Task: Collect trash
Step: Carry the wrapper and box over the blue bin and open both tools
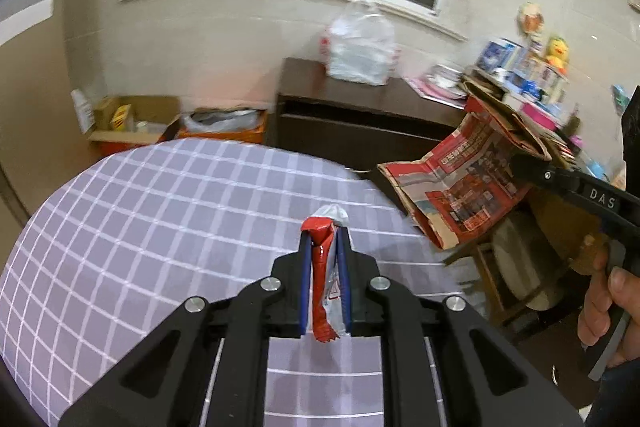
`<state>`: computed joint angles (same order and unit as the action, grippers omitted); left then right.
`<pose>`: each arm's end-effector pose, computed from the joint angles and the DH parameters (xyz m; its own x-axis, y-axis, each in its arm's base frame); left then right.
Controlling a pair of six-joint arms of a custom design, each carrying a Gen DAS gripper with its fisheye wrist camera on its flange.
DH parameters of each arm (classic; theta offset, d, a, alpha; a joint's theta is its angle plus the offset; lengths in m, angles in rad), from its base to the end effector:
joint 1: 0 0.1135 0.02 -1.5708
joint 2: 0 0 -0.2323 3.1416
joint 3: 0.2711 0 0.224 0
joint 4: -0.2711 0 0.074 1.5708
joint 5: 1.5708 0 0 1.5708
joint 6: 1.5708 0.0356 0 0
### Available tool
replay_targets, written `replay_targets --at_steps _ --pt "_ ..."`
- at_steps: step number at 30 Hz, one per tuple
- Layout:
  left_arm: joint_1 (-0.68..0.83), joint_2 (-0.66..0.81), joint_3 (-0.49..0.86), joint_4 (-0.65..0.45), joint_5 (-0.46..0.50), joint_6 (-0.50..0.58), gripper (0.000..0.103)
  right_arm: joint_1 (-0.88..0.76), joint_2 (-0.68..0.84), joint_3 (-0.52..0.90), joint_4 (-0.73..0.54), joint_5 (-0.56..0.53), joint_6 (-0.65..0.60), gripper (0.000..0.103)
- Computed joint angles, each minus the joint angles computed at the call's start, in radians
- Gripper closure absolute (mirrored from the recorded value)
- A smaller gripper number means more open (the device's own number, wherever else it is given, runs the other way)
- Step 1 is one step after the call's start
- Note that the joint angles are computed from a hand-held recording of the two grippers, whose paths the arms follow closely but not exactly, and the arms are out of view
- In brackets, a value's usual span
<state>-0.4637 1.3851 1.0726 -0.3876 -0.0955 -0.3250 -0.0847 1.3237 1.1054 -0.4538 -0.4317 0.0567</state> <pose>0.2561 -0.1243 0.2620 -0.6674 -0.0216 -0.7444 0.1761 0.9666 -0.1860 0.2704 -0.0080 0.2844 -0.6335 0.1055 -0.7665 -0.2138 0.9282 0.3044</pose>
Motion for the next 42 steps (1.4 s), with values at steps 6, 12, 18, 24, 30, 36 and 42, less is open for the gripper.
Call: replay_targets --at_steps 6,12,18,24,30,36,42 --pt "-0.154 0.081 0.103 -0.008 -0.057 -0.023 0.092 -0.252 -0.085 -0.032 -0.064 -0.123 -0.097 0.096" --pt "-0.291 0.218 0.249 -0.022 -0.096 -0.033 0.091 -0.502 -0.067 -0.032 -0.12 -0.24 -0.203 0.096" --pt "-0.391 0.408 0.429 -0.046 -0.101 -0.041 0.091 -0.695 0.016 0.008 -0.176 -0.311 -0.318 0.096" --pt "-0.438 0.612 0.625 -0.096 -0.068 -0.045 0.091 -0.786 0.106 0.002 -0.167 -0.297 -0.394 0.096" --pt "-0.456 0.806 0.829 -0.178 -0.025 -0.04 0.091 -0.823 0.209 -0.008 -0.123 -0.267 -0.421 0.096" --pt "-0.466 0.972 1.024 -0.27 0.014 -0.034 0.091 -0.814 0.308 -0.016 -0.084 -0.204 -0.439 0.096" --pt "-0.467 1.202 1.358 -0.446 0.076 0.004 0.089 -0.778 0.445 -0.013 -0.034 -0.148 -0.453 0.091"
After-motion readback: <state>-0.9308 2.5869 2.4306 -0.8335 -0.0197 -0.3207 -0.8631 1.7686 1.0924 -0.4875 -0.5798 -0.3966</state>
